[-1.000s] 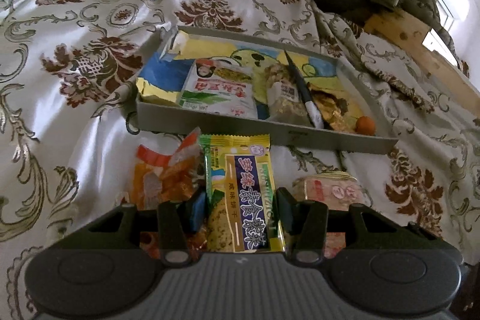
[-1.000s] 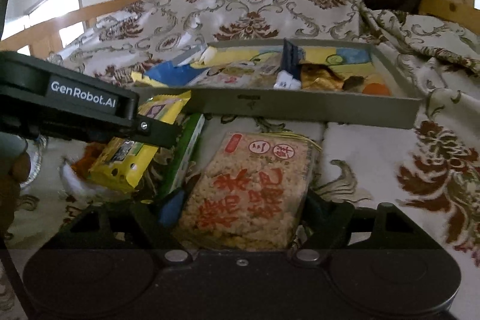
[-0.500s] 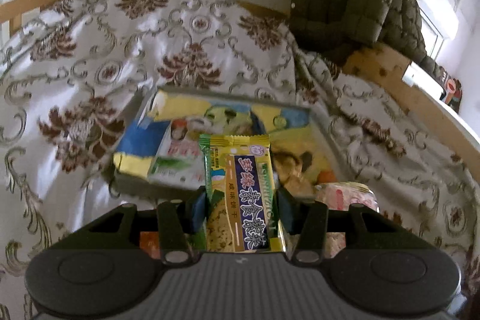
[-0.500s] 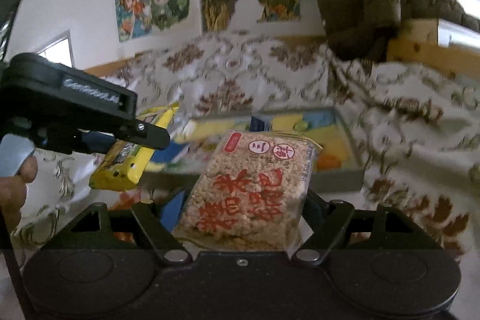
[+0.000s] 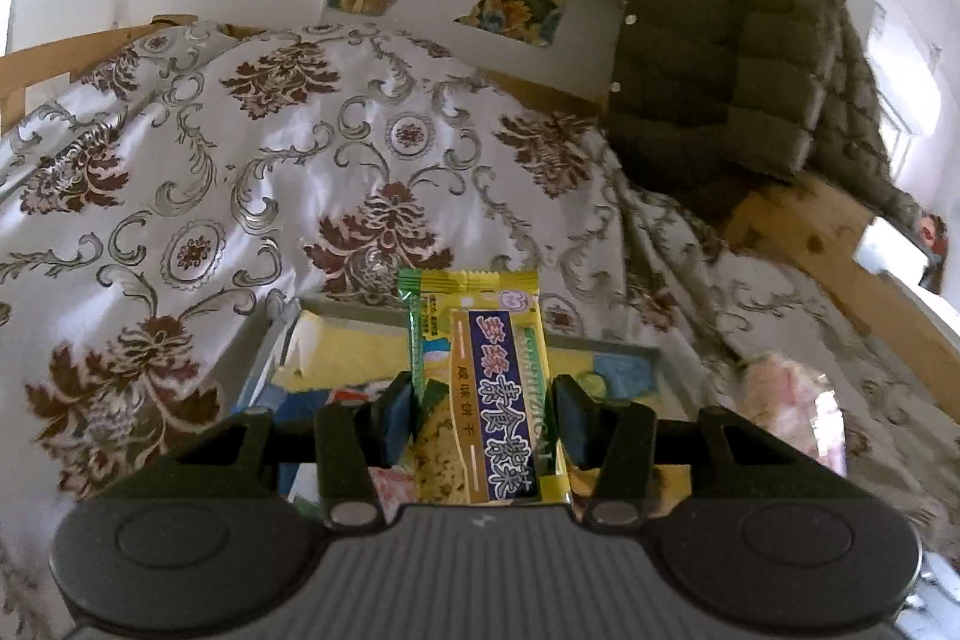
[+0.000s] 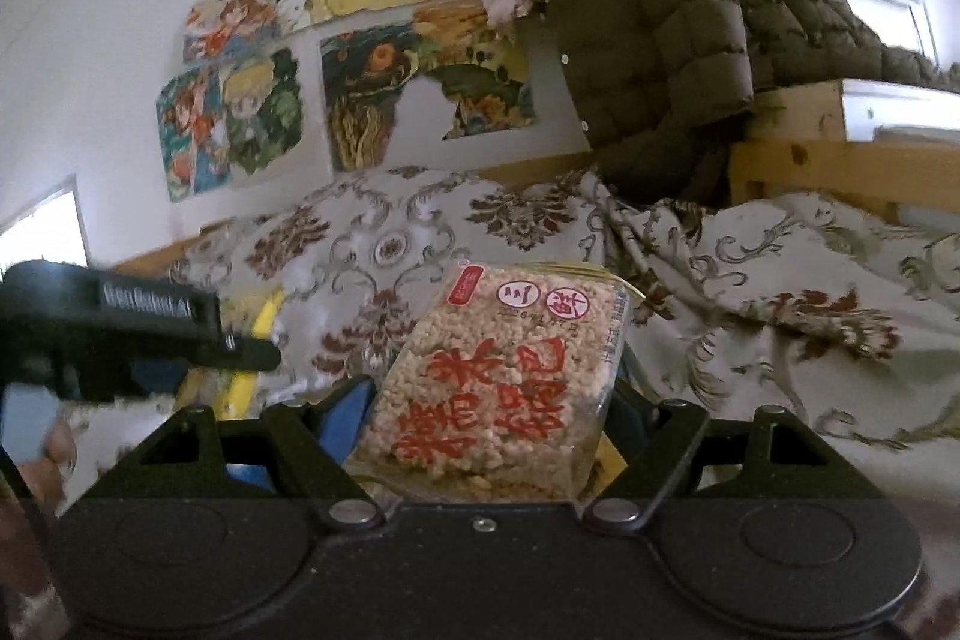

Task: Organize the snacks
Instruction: 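Lift the rice cracker bag with the right tool while the left tool lifts the yellow packet, then open both tools to drop the packet and cracker bag into the tray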

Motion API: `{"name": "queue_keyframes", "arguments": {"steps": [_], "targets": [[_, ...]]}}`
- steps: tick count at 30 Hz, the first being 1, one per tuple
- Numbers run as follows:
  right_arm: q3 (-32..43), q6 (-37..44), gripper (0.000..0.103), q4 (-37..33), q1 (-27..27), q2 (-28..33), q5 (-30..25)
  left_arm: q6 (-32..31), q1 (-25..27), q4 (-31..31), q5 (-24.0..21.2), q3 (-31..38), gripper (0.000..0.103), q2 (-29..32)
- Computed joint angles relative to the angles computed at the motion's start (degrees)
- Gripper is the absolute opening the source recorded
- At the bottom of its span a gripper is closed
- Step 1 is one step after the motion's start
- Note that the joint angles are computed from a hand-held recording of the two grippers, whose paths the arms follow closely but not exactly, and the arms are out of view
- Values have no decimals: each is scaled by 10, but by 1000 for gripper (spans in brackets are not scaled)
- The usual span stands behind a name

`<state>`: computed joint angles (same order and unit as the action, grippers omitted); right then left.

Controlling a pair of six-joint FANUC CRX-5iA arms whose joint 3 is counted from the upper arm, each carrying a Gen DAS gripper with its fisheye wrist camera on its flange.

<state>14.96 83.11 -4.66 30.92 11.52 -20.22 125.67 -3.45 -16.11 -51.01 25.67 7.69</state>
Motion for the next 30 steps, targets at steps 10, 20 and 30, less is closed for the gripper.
{"name": "queue_keyframes", "arguments": {"steps": [10, 20, 30], "targets": [[73, 165, 81, -139, -13, 59, -64, 6, 25, 7, -17, 0, 53, 53], [82, 169, 81, -137, -3, 78, -98, -37, 33, 32, -38, -25, 53, 50], [87, 151, 81, -119, -3, 88, -107, -46, 33, 40, -39, -26, 53, 56]]}}
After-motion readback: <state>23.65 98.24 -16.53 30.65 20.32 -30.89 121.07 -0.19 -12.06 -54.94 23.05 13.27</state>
